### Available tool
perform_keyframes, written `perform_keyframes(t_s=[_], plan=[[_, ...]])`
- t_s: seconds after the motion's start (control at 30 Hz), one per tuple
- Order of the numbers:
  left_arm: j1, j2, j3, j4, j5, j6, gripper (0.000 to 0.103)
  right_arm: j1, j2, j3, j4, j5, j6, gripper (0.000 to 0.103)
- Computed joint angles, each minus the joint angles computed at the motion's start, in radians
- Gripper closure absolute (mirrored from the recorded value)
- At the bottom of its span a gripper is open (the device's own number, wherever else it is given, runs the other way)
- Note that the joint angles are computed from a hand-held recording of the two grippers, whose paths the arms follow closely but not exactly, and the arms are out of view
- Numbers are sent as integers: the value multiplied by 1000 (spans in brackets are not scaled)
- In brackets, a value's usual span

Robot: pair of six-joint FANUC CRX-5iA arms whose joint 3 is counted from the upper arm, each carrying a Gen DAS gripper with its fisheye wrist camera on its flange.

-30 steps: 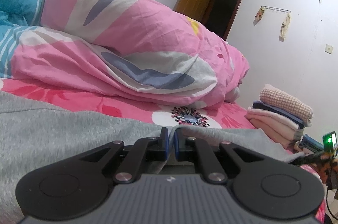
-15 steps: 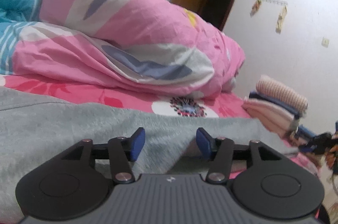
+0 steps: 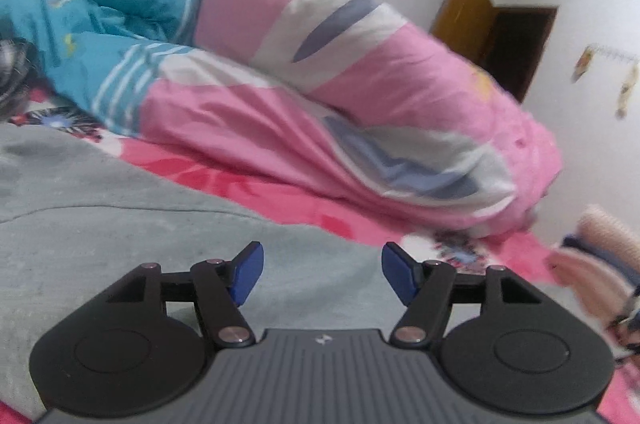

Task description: Fold clothes

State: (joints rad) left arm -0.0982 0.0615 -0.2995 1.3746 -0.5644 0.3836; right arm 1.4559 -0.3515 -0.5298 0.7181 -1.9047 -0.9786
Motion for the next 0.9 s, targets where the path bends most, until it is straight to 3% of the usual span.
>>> perform_keyframes(t_s=[0.2,0.3,0.47,0.57,0.73,0.8,0.9], plan=[[0,5,37,-254,90,149,37,-19,7,-17,-48,-10,43,100],[12,8,64,-389,98,251,36,-43,24,-15,-103,-23,109,103],[24,13,82,-457,113,343,36,-26,83,29,-58,-117,158,99],[33,22,109,-547,114,431,36,-47,96,19,94,-37,309,99],[55,38,176,-772,95,656,36,-155,98,-19,252,337,763,97],[63,45,205,-854,86,742,36,-163,121,-6,154,338,873,91],[73,52,235,-930,78,813,36,-108,89,-41,102,197,742,88]])
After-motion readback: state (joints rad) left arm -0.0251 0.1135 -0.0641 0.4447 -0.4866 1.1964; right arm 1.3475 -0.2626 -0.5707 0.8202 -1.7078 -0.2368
